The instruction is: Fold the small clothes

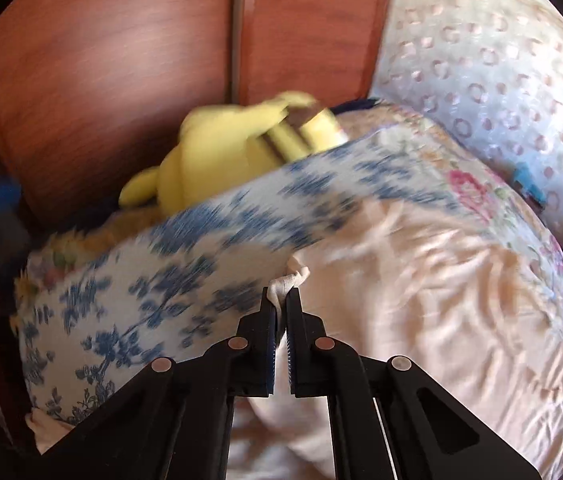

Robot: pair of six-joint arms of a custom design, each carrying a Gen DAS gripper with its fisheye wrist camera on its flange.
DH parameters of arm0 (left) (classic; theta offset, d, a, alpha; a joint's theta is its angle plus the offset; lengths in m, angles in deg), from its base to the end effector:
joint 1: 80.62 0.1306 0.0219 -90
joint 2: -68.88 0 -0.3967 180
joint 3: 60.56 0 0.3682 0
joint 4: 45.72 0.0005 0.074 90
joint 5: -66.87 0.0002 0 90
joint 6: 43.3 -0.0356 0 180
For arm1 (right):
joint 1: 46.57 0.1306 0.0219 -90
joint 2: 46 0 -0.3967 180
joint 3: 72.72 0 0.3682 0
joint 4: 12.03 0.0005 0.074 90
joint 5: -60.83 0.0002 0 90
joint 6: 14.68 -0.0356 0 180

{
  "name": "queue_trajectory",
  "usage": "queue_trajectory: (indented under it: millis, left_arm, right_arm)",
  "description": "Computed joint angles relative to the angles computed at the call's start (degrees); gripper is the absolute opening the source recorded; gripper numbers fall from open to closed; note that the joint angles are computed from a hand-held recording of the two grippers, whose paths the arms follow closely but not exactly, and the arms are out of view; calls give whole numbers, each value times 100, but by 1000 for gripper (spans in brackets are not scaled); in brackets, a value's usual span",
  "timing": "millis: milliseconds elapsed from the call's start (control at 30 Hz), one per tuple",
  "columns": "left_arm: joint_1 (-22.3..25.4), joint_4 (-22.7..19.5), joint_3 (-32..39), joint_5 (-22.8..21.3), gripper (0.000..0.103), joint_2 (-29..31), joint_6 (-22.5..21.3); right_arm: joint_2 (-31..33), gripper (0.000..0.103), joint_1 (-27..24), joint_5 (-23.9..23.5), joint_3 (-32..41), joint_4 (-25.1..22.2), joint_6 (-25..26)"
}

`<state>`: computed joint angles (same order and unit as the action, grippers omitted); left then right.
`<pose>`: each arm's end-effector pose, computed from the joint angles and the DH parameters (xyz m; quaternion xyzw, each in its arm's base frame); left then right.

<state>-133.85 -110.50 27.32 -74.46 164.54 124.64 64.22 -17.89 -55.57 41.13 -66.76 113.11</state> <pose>0.2939 -0.3477 0.3836 -0.2548 0.8562 0.0525 0.4463 0.5127 0.2979 0.4436 -0.5667 0.7262 0.1889 0.3403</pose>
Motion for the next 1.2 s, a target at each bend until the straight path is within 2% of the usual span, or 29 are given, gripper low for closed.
queue_trajectory:
  millis: [100, 367, 533, 600, 667, 767, 833, 1033, 1200]
  left_arm:
    - [9, 81, 54, 22, 79, 39, -105]
    - [17, 147, 175, 115, 79, 147, -290]
    - [40, 215, 206, 168, 79, 187, -359]
    - [57, 296, 218, 214, 79, 227, -437]
    - [88, 344, 272, 275, 79, 298, -531]
    - [131, 468, 354, 350, 79, 405, -688]
    - [174, 592, 411, 414, 79, 477, -835]
    - [315, 885, 765, 642, 79, 826, -1419]
    - [438, 1059, 1244, 907, 79, 1248, -1967]
  right_arm:
    - [204, 4, -251, -80, 458, -116, -331]
    - [778, 4, -599, 175, 1364, -243, -1007]
    - [612, 4, -570, 759, 1136, -124, -1249]
    - [595, 9, -533, 888, 1067, -90, -1195]
    - [488, 31, -525, 1094, 886, 58, -1140]
    - [293, 43, -599, 896, 577, 249, -1093]
    - [133, 46, -733, 727, 341, 316, -1068]
    - [-379, 47, -1286, 143, -496, 458, -758]
    - [-804, 47, -1837, -152, -1102, 275, -303]
